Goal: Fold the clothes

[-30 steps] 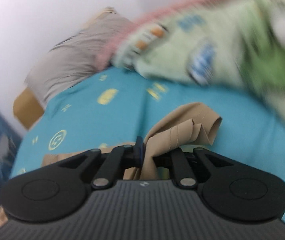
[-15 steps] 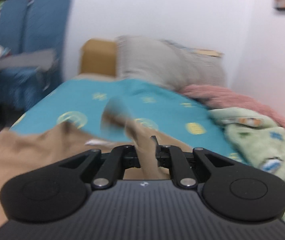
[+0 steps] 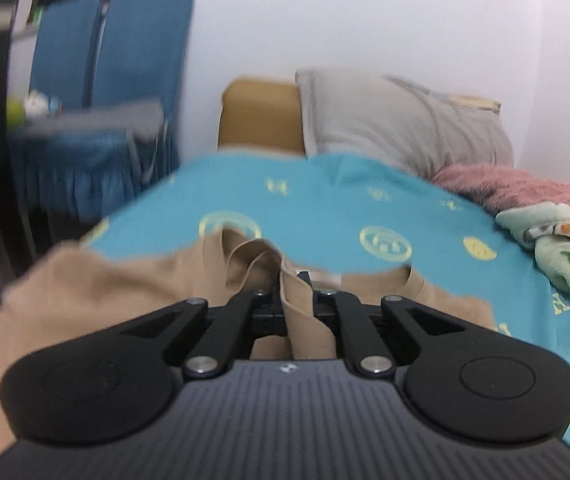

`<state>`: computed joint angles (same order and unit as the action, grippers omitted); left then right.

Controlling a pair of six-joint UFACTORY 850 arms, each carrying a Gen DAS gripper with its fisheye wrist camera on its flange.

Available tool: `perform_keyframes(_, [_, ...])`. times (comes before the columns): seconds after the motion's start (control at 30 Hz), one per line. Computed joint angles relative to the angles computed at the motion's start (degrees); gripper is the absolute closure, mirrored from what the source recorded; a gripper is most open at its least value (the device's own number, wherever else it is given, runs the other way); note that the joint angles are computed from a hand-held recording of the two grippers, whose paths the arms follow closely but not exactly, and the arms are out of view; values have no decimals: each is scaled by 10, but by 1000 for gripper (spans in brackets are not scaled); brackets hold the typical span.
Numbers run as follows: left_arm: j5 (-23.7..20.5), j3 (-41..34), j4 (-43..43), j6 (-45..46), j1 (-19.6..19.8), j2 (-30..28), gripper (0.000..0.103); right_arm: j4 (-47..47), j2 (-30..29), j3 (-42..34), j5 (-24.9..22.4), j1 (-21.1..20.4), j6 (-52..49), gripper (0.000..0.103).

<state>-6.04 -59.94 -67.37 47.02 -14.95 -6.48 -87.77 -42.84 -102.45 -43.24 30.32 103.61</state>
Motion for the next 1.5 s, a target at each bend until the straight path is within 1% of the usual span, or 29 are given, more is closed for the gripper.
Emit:
perform_keyframes(0.07, [4, -1, 7, -5, -4, -2, 10, 29, -5, -12, 30, -5, -23, 95])
perform_keyframes(0.13, [7, -3, 64, -57, -7, -3, 10, 83, -8, -23, 64, -10, -65, 94])
perform_keyframes(0.17, [10, -3, 64, -55, -9, -3, 10, 113, -9, -27, 80, -13, -88, 92])
perform_keyframes(0.2, [13, -2, 57, -43, -11, -3, 10, 143, -9, -31, 94, -16, -109, 76])
perform_keyframes(0.23, [17, -2, 55, -37, -12, -3, 10, 153, -5, -26, 107, -17, -106, 63])
perform_keyframes(0.27, [20, -2, 58, -36, -14, -3, 10, 142, 2, -15, 121, -17, -80, 30])
perform_keyframes(0.3, [21, -2, 58, -32, -15, -3, 10, 110, 14, 3, 136, -16, -33, 11])
perform_keyframes(0.37, [22, 0, 28, 2, -17, -1, 10, 52, 45, 43, 151, -11, 54, 11])
perform_keyframes(0.47, [23, 2, -21, 56, -20, 1, 10, 42, 101, 103, 158, 2, 103, 11])
perform_keyframes(0.57, [17, 8, -108, 147, -23, 10, 10, 33, 179, 183, 145, 25, 146, 11])
perform_keyframes(0.63, [11, 15, -172, 213, -24, 19, 10, 53, 240, 243, 130, 47, 157, 11])
perform_keyframes(0.7, [5, 25, -213, 260, -28, 32, 10, 87, 301, 293, 95, 80, 160, 11])
perform_keyframes(0.73, [1, 30, -217, 268, -31, 39, 10, 112, 327, 311, 76, 97, 149, 11])
perform_keyframes(0.8, [-13, 42, -196, 256, -37, 56, 11, 150, 375, 344, 33, 132, 143, 11])
perform_keyframes(0.87, [-36, 55, -163, 235, -41, 75, 12, 149, 427, 384, -20, 173, 199, 11])
perform_keyframes(0.93, [-65, 68, -136, 217, -46, 93, 13, 125, 477, 430, -79, 219, 279, 11])
perform_keyframes(1.03, [-108, 83, -103, 203, -55, 113, 17, 111, 538, 492, -173, 286, 366, 11])
perform_keyframes(1.1, [-139, 89, -88, 202, -63, 119, 22, 115, 566, 520, -220, 315, 379, 11])
perform_keyframes(1.17, [-174, 92, -81, 204, -71, 121, 30, 118, 585, 537, -249, 324, 380, 11])
perform_keyframes(1.2, [-197, 93, -81, 204, -74, 120, 31, 116, 593, 546, -258, 325, 386, 11])
perform_keyframes(1.3, [-257, 90, -85, 188, -86, 111, 37, 91, 616, 573, -253, 315, 423, 11])
perform_keyframes(1.4, [-313, 84, -88, 163, -102, 93, 43, 75, 633, 596, -218, 300, 450, 11])
perform_keyframes(1.43, [-327, 83, -92, 161, -108, 87, 45, 77, 636, 600, -209, 296, 453, 11])
perform_keyframes(1.47, [-338, 82, -93, 156, -115, 82, 45, 78, 639, 605, -199, 292, 456, 11])
perform_keyframes(1.5, [-339, 82, -89, 144, -124, 77, 45, 80, 640, 608, -191, 288, 459, 11])
